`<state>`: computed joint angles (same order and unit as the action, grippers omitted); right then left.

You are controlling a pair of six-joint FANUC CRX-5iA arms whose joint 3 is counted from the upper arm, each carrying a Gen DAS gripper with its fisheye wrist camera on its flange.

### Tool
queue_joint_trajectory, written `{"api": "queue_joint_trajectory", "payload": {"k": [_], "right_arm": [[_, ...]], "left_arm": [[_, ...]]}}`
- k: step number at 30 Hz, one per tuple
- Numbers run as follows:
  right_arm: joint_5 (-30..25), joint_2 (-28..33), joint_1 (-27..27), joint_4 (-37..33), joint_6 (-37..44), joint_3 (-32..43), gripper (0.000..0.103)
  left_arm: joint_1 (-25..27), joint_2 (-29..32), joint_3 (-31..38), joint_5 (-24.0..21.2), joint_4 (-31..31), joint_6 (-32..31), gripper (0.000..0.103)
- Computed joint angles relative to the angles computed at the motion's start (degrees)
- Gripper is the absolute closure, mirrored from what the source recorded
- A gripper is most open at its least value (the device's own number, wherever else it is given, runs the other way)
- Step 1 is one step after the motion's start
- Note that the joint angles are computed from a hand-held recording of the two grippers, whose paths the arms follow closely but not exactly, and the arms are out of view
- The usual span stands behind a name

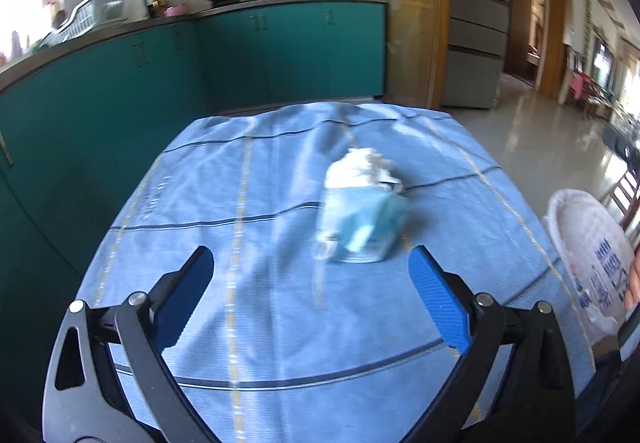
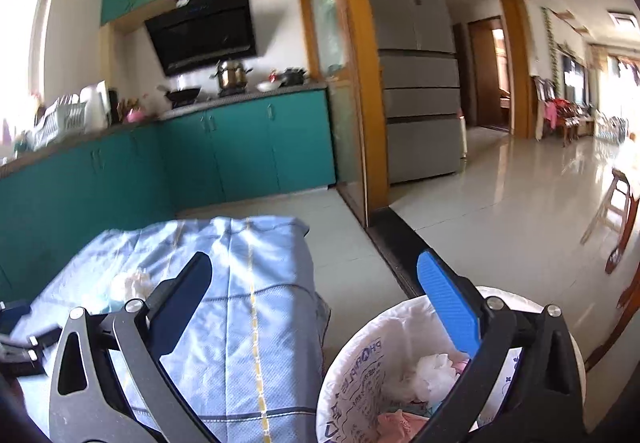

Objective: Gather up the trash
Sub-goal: 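Grasp the white tissue ball with the right gripper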

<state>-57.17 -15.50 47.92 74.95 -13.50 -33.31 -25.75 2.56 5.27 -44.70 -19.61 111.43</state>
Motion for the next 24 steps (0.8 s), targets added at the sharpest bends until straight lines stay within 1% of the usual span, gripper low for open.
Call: {"api": "queue_joint_trajectory", "payload": {"k": [4,7,9,11,15,16,18,19,21,24], "right_arm": [[0.4,2.7,0.8,-3.9,6.0,2.7,0.003],[0.9,3.9,1.2,-3.8,6.7,3.2,0.003],[2.9,4.3,0.9,-4.9,7.9,3.7,0.003],[3.7,5.1,0.9,-6.9,10.0,4.8,0.003],[5.0,7.1,1.4,-11.0,16.5,7.8,0.003],[5.8,8.0,1.3,-13.2,18.6,9.1,0.003],[7.8,11.4,0.3,-19.7,25.3,14.0,0.003],[7.7,13.7,0.1,-22.7,29.1,17.2,0.003],[8.2,16.9,0.0,-25.6,34.2,21.4,0.003],[11.9,21.6,-0.6,-31.6,42.6,28.1,0.006]], "left_arm": [[2.0,-0.9,-0.5,-0.5,-0.6,3.6,0.005],[2.3,-1.6,-0.9,0.2,-1.3,4.4,0.004],[1.6,-1.5,-0.3,0.0,-3.2,5.2,0.004],[1.1,-1.2,0.2,-0.3,-4.4,5.3,0.004],[1.3,-0.6,0.8,-0.5,-4.0,4.3,0.004],[1.4,-0.5,1.0,-0.8,-4.0,3.9,0.004],[1.4,-0.6,1.2,-1.3,-4.7,4.0,0.004],[1.2,-0.8,1.1,-1.4,-5.6,4.4,0.004],[0.8,-1.1,1.2,-2.1,-7.9,5.7,0.004],[0.8,-1.4,1.5,-4.1,-10.7,7.4,0.004]]}}
